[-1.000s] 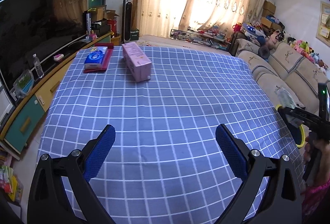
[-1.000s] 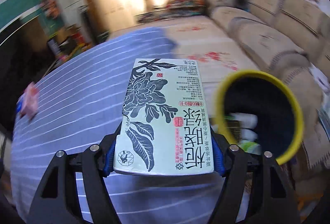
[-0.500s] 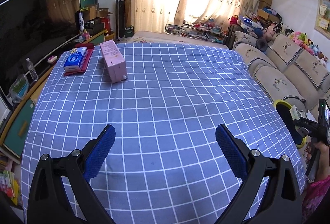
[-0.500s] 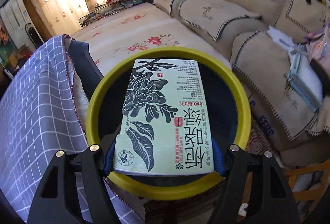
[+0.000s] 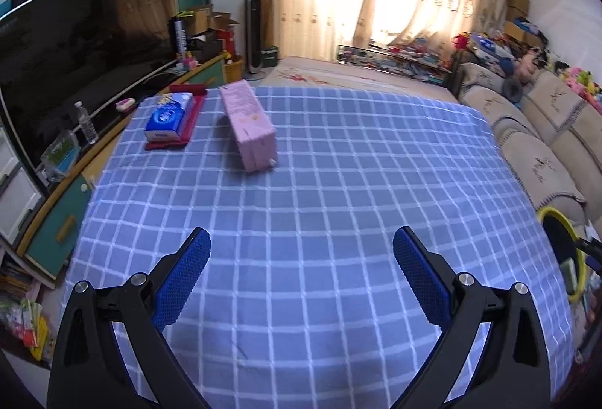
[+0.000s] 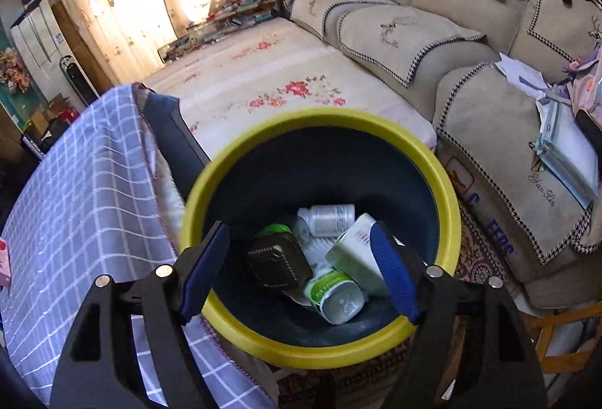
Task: Collect trash
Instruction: 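Carry the green-white box with the right gripper and release it into the bin, then grasp the pink carton with the left gripper, then carry the pink carton with the left gripper and drop it into the bin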
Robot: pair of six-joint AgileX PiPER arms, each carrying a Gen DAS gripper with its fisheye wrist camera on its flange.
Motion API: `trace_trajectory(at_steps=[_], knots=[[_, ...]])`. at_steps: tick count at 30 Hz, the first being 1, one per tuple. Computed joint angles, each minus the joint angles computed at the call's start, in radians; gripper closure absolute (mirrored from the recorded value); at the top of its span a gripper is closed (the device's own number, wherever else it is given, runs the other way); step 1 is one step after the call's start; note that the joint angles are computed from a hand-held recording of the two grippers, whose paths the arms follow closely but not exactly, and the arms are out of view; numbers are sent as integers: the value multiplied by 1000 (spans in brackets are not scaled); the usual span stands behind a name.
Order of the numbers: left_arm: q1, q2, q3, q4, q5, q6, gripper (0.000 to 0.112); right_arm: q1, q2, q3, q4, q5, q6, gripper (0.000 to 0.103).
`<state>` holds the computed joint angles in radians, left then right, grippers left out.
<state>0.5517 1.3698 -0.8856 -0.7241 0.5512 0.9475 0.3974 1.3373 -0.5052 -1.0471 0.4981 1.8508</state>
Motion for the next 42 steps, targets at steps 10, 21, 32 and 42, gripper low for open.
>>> trace_trajectory(at_steps=[10,21,32,42], knots=[[-137,266,-307,384,-122,-475,16,29,-4,-17,-15,9,9,28],[-202,658,-808,696,80,-867,16,7,52,-35,-39,-39,19,28],[-228,878,-1112,755,234,-936,47,-18,113,-56,-47,-72,15,27],[-206,931,-1210,713,289,-885,71,-2,89,-58,-26,-50,-2,27]])
